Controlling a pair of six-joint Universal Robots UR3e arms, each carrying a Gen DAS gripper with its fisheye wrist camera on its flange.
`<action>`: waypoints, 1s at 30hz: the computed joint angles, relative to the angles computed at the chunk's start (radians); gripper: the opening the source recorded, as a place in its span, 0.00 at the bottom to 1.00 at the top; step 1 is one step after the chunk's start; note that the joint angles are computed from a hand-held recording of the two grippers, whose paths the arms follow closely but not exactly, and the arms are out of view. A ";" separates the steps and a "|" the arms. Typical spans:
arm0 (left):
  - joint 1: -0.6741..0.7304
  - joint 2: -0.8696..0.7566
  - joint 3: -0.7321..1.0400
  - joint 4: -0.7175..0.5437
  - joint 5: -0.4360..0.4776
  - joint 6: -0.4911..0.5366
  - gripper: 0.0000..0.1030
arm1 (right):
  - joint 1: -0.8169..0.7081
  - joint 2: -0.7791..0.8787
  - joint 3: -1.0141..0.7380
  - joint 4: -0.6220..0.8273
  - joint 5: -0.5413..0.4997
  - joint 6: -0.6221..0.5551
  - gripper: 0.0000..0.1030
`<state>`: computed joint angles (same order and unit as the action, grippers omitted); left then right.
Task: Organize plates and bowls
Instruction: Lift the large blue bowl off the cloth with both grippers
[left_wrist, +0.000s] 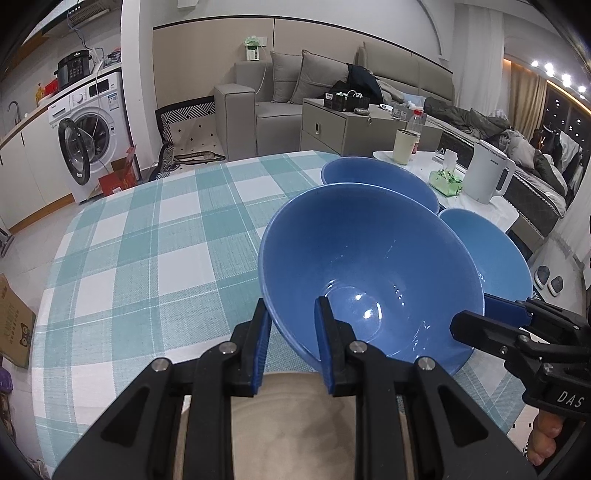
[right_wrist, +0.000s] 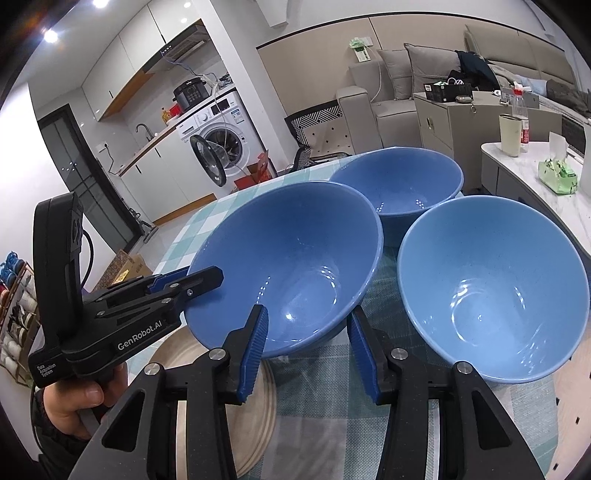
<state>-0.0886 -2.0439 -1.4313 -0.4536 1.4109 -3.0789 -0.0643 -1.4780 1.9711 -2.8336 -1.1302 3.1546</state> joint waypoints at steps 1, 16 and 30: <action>0.001 0.002 -0.002 0.003 -0.001 0.001 0.21 | 0.000 -0.004 0.002 -0.001 0.000 -0.002 0.45; -0.001 0.071 -0.052 0.022 0.010 0.006 0.21 | -0.011 -0.077 0.031 -0.001 0.021 -0.019 0.45; -0.011 0.031 -0.011 -0.007 0.017 0.002 0.21 | -0.008 -0.052 0.006 0.034 0.003 -0.027 0.45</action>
<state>-0.1001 -2.0134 -1.4420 -0.4603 1.4281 -3.0769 -0.0721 -1.5305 1.9774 -2.7999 -1.1272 3.1274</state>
